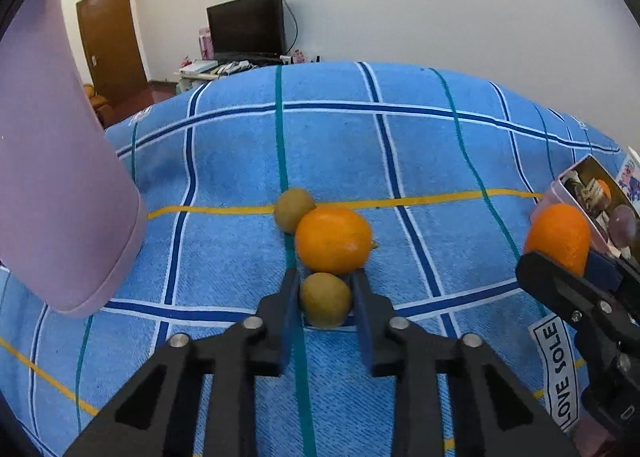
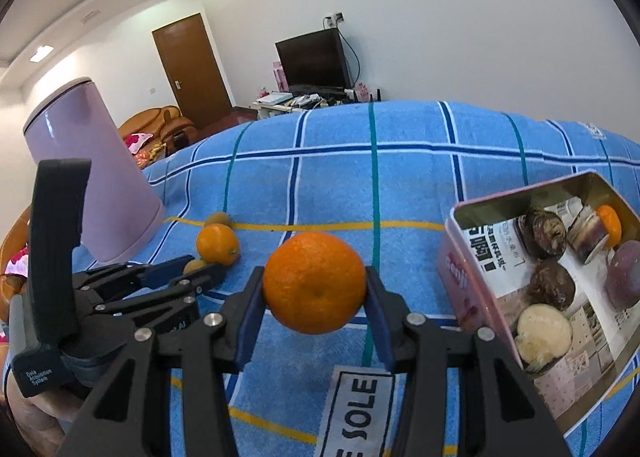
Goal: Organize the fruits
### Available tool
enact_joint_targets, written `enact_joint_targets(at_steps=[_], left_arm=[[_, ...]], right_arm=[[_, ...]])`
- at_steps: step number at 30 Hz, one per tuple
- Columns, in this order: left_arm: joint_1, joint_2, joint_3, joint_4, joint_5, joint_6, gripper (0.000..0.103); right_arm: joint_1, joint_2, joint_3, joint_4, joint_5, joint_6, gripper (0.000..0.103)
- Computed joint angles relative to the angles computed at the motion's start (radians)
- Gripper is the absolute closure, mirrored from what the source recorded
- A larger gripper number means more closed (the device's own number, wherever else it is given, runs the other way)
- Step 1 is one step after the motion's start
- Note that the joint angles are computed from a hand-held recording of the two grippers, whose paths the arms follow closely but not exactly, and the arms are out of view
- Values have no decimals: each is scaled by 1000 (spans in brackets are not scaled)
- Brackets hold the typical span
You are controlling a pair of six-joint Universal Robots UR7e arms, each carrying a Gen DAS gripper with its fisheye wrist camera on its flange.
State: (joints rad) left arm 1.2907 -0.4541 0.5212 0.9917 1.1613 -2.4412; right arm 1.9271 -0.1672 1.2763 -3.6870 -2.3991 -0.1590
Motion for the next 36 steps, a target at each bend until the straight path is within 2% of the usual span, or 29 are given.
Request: enact_joint_targets(at_steps=[2,4,8,11,15,24,36], left_arm=[[-4,-50,86,-84,-7,11,76],[-1,-99,162,-157,16,20,76],[-5,-237,386,-379,54,60,76],[-1,-301,484,-499,105,82,76],[-6,-361,582,-637,119,118,76],[-9,-395,636,-670,125,92,76],[-15,-438,714,-696,133,80,76]], right_arm=[[9,19,-24,-28,-15,-45,53],[21,44,-55,-75,-32,-104,53],[39,81,-100,-149,-54,-207,53],[50,103,-125,-212,-65,-276,53],[61,121,-142,-262,-81,-329,53],[73,125,-125,-328,-103,-359,53],[80,121,-105,-353,-110,-364,53]])
